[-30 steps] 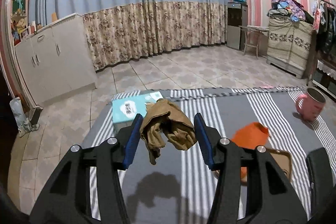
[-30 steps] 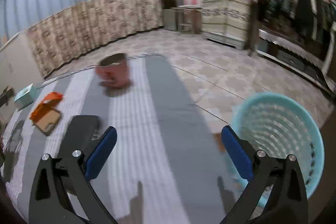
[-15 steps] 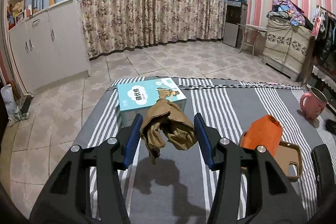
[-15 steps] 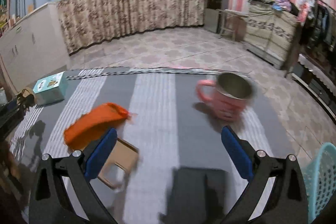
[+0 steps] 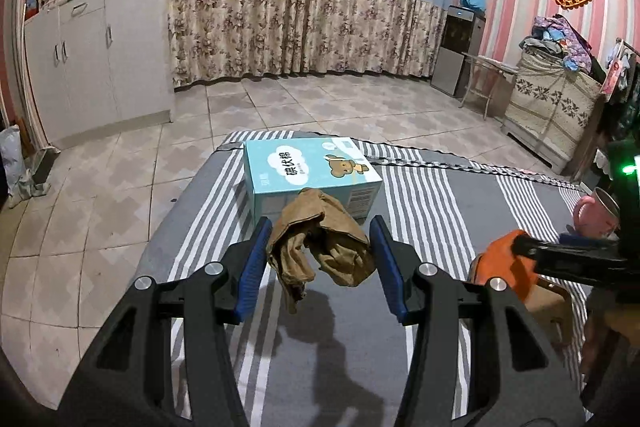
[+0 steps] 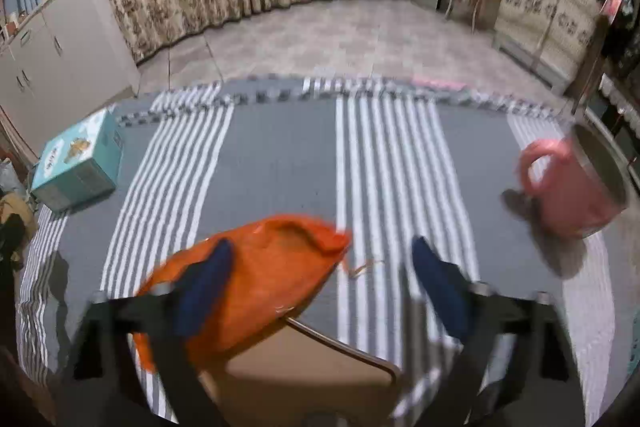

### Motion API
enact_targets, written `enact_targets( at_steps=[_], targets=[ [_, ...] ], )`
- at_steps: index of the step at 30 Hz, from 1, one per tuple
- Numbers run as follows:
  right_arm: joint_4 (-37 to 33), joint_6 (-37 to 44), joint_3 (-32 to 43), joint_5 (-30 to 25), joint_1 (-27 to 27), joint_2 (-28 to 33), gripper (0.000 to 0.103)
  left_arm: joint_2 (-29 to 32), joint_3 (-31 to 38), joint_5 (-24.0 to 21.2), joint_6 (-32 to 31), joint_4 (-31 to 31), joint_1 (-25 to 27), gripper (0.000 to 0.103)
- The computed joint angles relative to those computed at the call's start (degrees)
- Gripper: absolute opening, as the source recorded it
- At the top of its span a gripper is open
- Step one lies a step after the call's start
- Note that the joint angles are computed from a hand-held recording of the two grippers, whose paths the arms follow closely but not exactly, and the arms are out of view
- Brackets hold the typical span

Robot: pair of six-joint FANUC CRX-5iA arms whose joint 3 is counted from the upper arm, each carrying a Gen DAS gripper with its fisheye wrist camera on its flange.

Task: Collect trash
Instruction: 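Grasp the orange plastic bag with the right gripper while the left gripper holds the glove, then carry the brown glove and orange bag over the blue basket with both grippers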

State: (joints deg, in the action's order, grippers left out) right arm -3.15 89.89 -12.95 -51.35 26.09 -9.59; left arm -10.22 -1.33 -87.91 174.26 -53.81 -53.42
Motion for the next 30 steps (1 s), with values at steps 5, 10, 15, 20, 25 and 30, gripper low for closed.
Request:
enact_targets(
  at_steps=[5, 10, 15, 20, 25, 30],
  targets=[
    [-3.44, 3.98, 0.55, -0.72, -0.64, 0.50, 0.049, 0.50, 0.32, -0.02, -0.13, -0.53, -0.52, 0.049],
    [-6.22, 7.45, 1.48, -1.22, -2.02, 0.53, 0.016, 0.79, 0.42, 0.17, -0.41, -0.27, -0.41, 0.049],
    [-9.41, 12.06, 2.07, -0.42, -6.03, -1.95, 0.010, 0.13, -0.17, 1.16, -0.42, 0.33, 0.09, 0.049],
    [-14.39, 19.22, 3.41, -1.37, -12.81, -4.66, 0.009, 0.09, -0.45, 1.84, -1.20, 0.27, 0.22, 0.049],
    [-22.24, 29.85, 4.55, -6.22, -25.68, -7.38, 0.009, 0.06, -0.92, 3.18, -2.64, 1.21, 1.08, 0.049],
    [-29.39, 41.30, 7.33, -12.07, -42.42, -6.81, 0.009, 2.24, 1.15, 3.67, -5.07, 0.85, 0.04, 0.049]
  ],
)
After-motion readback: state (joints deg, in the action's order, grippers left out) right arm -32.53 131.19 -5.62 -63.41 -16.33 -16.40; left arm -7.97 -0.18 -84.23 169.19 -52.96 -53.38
